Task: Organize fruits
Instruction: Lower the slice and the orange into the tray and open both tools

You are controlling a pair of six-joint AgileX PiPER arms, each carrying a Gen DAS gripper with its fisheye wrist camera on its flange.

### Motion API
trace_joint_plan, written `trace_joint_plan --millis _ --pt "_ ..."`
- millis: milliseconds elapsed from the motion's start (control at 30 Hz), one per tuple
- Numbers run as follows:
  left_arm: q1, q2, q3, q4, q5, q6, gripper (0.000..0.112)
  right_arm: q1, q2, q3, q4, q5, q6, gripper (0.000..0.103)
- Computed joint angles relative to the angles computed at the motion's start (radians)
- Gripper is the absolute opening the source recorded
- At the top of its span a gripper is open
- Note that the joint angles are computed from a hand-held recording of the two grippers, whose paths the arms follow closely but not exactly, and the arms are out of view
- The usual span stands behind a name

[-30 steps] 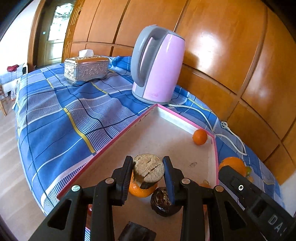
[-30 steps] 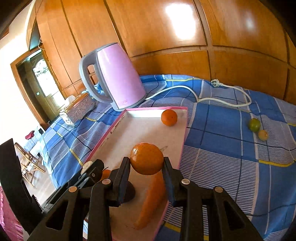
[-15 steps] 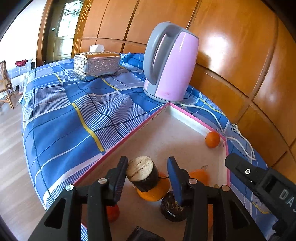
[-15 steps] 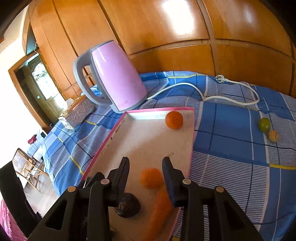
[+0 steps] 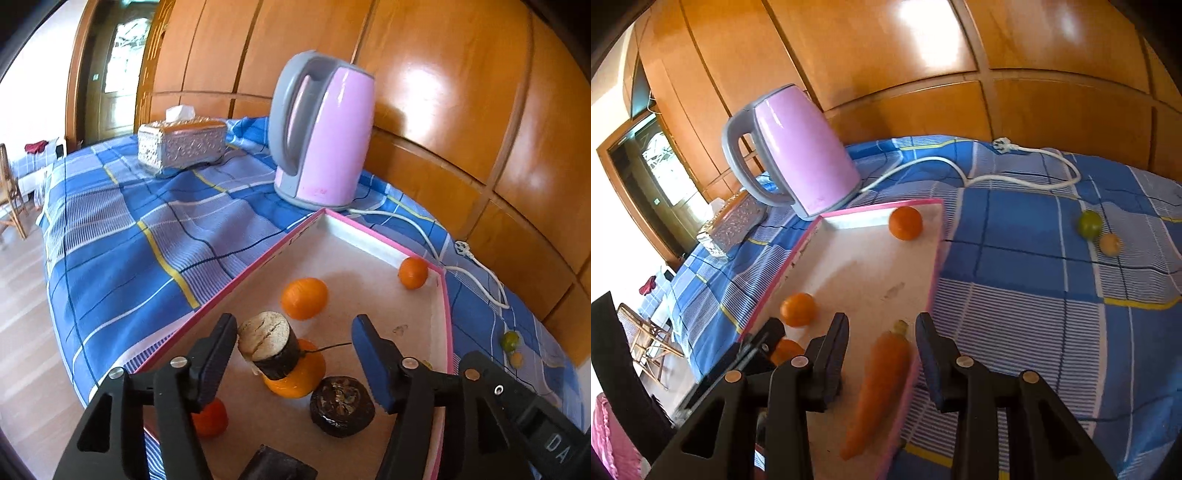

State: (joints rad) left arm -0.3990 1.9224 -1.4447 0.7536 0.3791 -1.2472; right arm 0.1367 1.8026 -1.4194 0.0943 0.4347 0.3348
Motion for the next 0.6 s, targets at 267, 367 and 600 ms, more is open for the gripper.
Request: trace_joint_plan --millis 267,367,600 --pt "-0.019 -0.012 0.015 0.074 -0.004 -0.04 0.068 -0.002 -0.047 0.058 -0.114 0.003 0.087 0.038" --pt "-0.027 -0.015 0.019 0.106 -0.008 -0.053 0.068 -0.007 -0.063 0.074 -0.142 0.003 0.104 0.038" --pt "-0.04 -0.021 0.028 0.136 -0.028 -0.047 0.069 -0.016 -0.089 0.11 -0.165 -0.002 0.113 0.038"
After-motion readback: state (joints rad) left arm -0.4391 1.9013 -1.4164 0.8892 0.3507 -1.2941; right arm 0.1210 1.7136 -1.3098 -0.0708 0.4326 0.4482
